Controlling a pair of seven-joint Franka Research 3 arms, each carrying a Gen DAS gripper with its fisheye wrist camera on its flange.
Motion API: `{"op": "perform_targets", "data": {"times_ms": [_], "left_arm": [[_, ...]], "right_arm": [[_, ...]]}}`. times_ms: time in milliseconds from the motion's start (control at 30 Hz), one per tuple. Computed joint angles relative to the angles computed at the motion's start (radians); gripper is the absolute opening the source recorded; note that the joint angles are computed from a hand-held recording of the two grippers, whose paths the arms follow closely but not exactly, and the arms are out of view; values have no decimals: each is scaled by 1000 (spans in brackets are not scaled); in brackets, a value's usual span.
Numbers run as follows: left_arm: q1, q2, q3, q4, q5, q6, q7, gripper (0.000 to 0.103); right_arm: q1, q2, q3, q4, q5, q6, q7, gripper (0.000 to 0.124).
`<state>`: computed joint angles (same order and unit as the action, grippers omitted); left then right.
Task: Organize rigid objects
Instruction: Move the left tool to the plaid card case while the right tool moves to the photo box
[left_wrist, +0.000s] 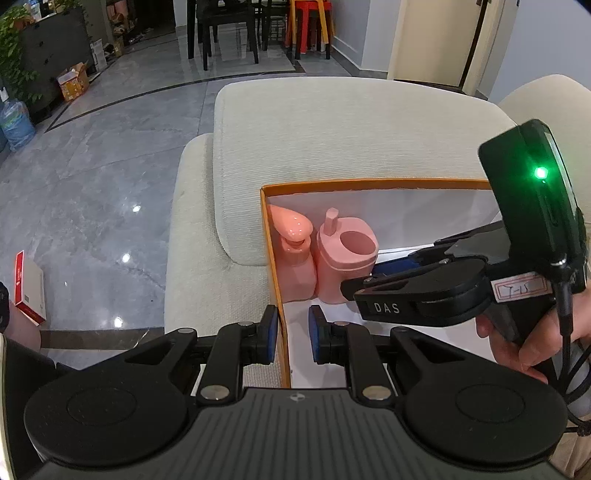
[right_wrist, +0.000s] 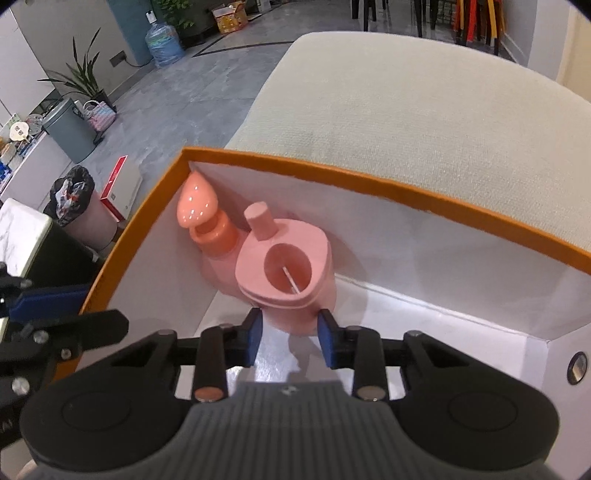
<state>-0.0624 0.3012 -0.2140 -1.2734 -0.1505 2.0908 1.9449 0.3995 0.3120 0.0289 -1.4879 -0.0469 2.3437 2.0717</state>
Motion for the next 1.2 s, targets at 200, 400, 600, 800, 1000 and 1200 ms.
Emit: {"op": "perform_targets", "data": {"times_ms": [200, 400, 600, 800, 1000, 1200], "left_arm": [[8, -14, 3, -19, -19, 23, -34, 19], [-7, -107, 1, -125, -9, 155, -33, 19], [-28, -172, -26, -168, -144, 166, 91, 19], [-92, -205, -52, -200, -261, 136, 265, 19], [-170, -199, -81, -223, -284, 100, 364, 19], [-245, -131, -104, -180, -175, 85, 346, 25]], "right_arm": [[-10, -61, 5, -57, 15, 2, -29, 33], [-24, -236, 15, -244, -36, 79, 40, 40], [-98, -478, 54, -484, -111, 181, 160, 42], [-238, -720, 122, -674, -195, 93, 283, 46], [-340, -924, 118, -853, -145, -50, 326, 46], [-403, -1032, 95, -979, -49, -68, 363, 47]]}}
